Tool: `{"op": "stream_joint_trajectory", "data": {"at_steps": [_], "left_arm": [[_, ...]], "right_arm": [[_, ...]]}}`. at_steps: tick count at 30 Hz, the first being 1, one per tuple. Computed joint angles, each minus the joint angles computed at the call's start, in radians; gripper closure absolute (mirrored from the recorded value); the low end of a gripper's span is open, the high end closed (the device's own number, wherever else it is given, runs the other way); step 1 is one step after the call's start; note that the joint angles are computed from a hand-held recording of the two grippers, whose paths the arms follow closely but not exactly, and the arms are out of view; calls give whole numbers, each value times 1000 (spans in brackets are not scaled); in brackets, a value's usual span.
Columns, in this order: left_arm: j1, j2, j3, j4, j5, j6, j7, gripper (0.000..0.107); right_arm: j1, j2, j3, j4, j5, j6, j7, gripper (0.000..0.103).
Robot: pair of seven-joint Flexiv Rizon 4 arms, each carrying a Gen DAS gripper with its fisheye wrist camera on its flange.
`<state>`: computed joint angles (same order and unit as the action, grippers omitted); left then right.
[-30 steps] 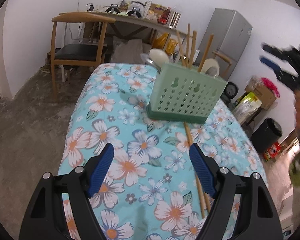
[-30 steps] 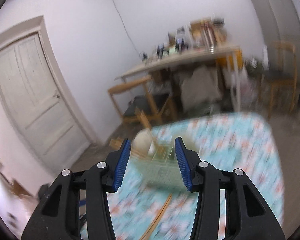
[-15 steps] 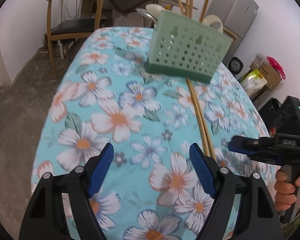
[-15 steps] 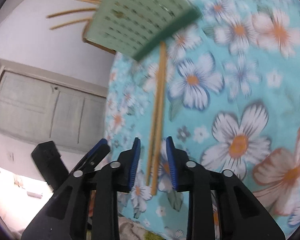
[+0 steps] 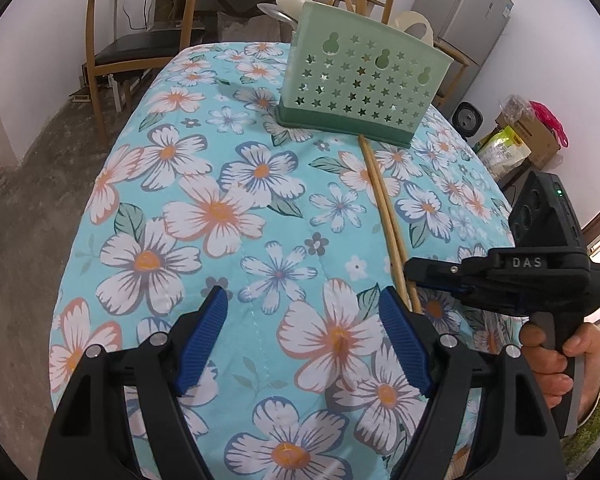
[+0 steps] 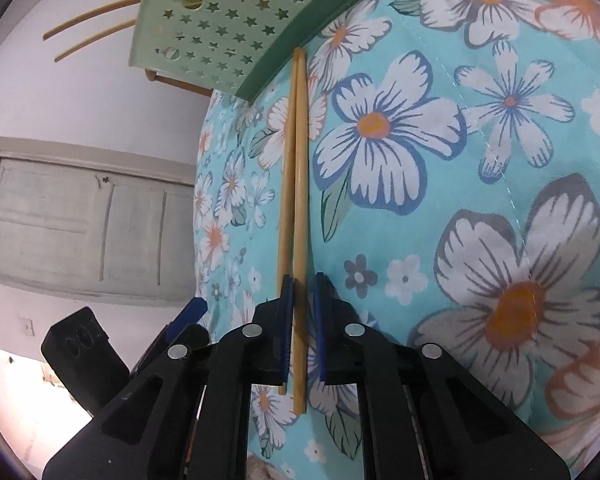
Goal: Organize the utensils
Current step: 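Grasp a chopstick with the right gripper while the left gripper grasps another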
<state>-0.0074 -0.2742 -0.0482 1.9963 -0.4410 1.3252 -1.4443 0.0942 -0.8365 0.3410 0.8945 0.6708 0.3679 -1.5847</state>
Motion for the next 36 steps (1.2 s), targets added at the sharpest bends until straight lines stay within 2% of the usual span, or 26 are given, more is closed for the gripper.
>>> {"op": "stream_joint_trajectory", "data": {"at_steps": [8,15,19,22,30,36], "left_arm": [[-2,-11,-6,-20,3,-22,3,31],[17,-28,-65,-36,-87,-28,95,32],[14,-53,-89,-68,-129,-35,155,43],[0,-80,-83,-111,-118,-60,169,54],[-49,-178,-11,-268,38,-193,74,83],[-53,-202,0,-300,89,-205,3,99]], "right_arm": [[-38,20,3,37,36,22,-2,98],[-100,77,-15,110,49,37,-18,98],[-126,111,-25,158,54,49,-25,97],[-140,129,-29,185,61,52,-30,97],[-150,140,-37,205,74,55,-48,97],[-135,142,-35,215,76,76,-48,97]]}}
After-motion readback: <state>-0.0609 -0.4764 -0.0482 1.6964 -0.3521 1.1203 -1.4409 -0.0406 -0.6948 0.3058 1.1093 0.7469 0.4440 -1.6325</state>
